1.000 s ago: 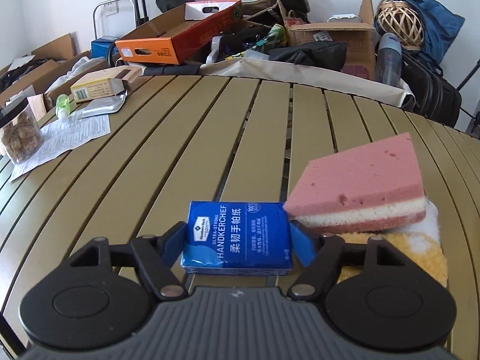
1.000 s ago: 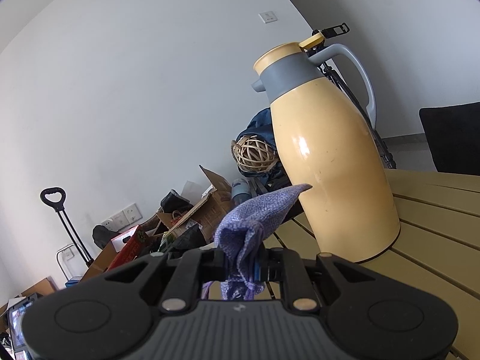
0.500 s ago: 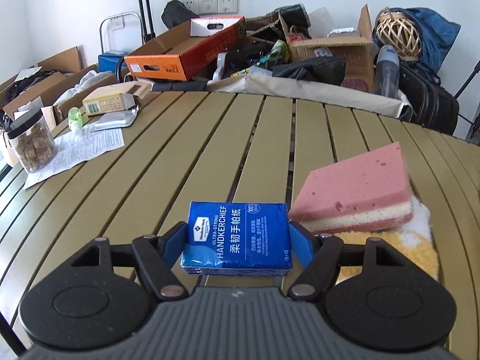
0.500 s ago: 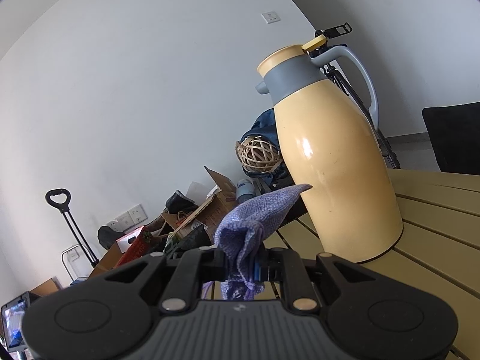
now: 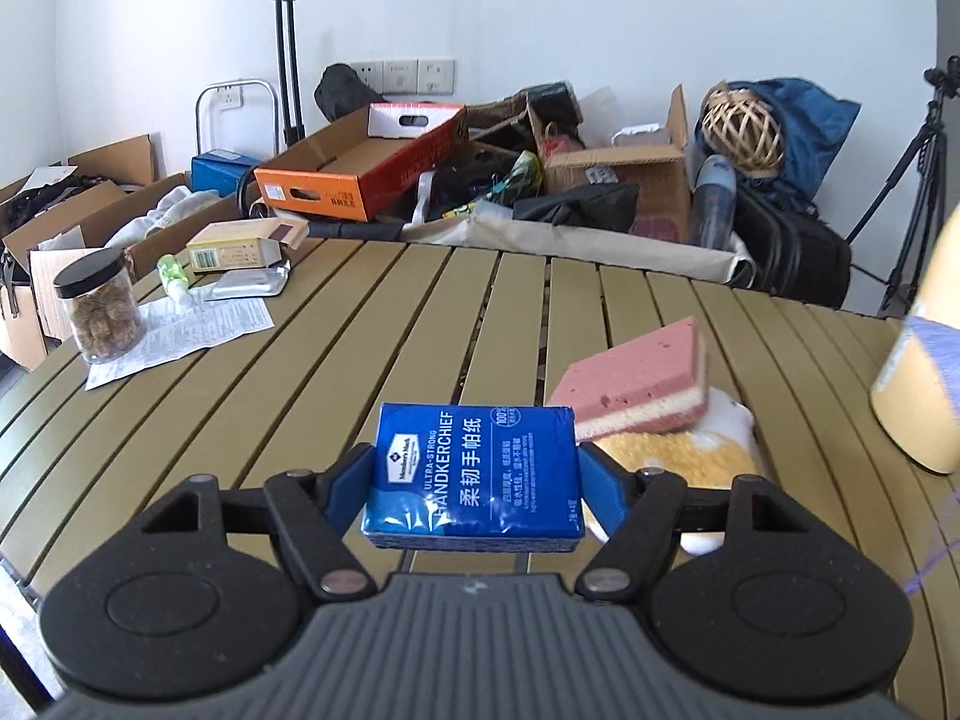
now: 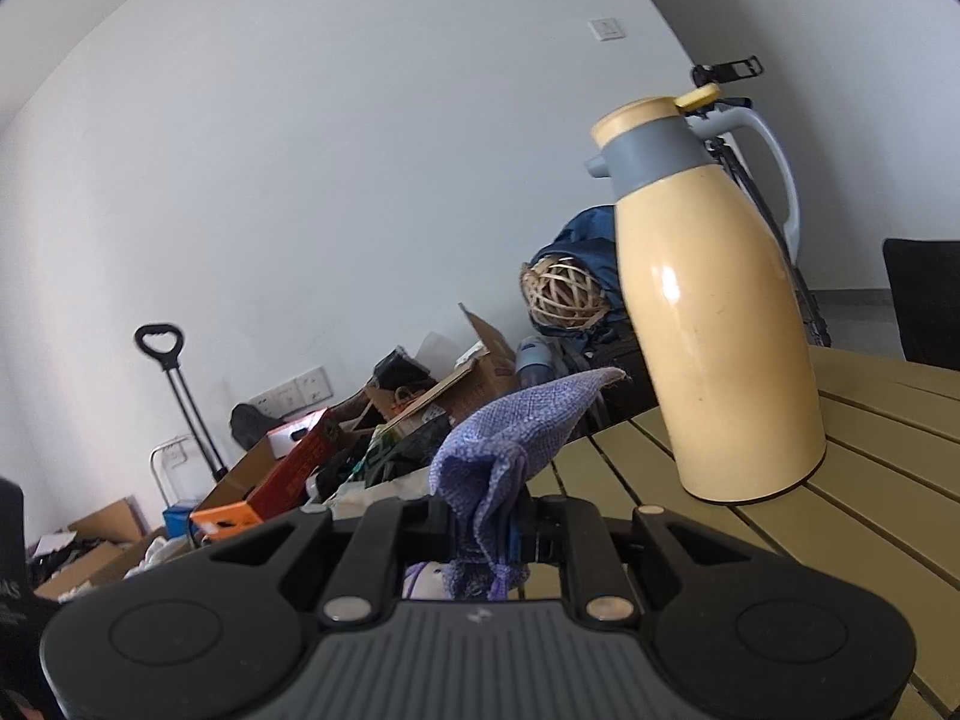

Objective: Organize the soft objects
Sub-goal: 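Carry the handkerchief pack and pouch down under the table over the black bin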

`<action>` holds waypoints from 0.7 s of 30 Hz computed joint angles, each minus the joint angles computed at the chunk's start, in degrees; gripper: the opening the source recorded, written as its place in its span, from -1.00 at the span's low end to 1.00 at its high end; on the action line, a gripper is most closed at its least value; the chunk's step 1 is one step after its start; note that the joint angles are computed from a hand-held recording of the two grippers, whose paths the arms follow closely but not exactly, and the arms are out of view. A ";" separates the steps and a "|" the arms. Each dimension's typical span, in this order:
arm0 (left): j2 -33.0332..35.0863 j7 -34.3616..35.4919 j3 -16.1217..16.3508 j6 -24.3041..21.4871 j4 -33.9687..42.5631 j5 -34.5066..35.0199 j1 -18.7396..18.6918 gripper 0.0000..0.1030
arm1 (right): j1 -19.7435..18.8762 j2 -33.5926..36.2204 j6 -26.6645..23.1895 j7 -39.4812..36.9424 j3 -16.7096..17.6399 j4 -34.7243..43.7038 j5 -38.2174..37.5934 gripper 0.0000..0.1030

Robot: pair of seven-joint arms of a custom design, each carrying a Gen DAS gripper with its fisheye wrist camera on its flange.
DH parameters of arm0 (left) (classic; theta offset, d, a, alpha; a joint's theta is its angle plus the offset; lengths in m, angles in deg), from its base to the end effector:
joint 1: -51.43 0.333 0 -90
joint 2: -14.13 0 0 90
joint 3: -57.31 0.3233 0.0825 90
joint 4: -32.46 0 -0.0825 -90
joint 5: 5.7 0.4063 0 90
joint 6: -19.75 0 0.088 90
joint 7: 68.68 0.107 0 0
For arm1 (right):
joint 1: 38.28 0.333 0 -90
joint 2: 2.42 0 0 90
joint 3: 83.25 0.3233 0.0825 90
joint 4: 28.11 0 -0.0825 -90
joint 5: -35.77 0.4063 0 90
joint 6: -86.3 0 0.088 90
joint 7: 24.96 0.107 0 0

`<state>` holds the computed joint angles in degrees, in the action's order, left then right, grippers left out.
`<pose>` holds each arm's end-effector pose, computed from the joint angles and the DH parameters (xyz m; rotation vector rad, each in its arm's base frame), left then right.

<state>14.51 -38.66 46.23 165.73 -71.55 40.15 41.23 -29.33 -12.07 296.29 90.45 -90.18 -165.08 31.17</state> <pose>0.5880 -0.2387 0.6093 -1.7665 1.4951 -0.7854 0.5171 0.0250 0.5577 -1.0354 1.4332 -0.8057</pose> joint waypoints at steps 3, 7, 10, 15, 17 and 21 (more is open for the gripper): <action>-3.67 -0.68 -0.12 1.27 -3.82 -0.05 0.34 0.42 | 0.03 -2.16 0.66 -2.39 0.67 -2.04 -0.48 -0.73; -8.76 -1.70 -0.86 2.87 -8.96 -0.50 1.50 0.42 | 1.44 -6.00 1.24 -4.03 -0.10 -5.81 -1.28 -0.73; -12.63 -1.98 -1.69 4.00 -12.78 -0.91 2.51 0.42 | 2.97 -9.61 1.12 -5.33 -1.04 -9.55 -1.90 -0.73; -20.02 -1.67 -2.92 6.52 -19.69 -2.68 3.90 0.42 | 4.89 -16.75 0.70 -9.93 -1.52 -16.95 -0.96 -0.73; -23.03 -1.45 -3.46 7.55 -22.39 -3.53 4.36 0.42 | 5.48 -19.68 0.34 -11.99 -1.49 -19.81 0.16 -0.73; -28.66 0.16 -3.97 9.62 -27.62 -6.52 4.24 0.42 | 6.70 -25.53 -0.77 -15.92 -1.70 -25.41 2.49 -0.73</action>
<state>-14.15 -38.50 42.27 175.35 -99.17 33.63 45.48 -22.63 -37.60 295.52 74.53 -91.88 -190.49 33.66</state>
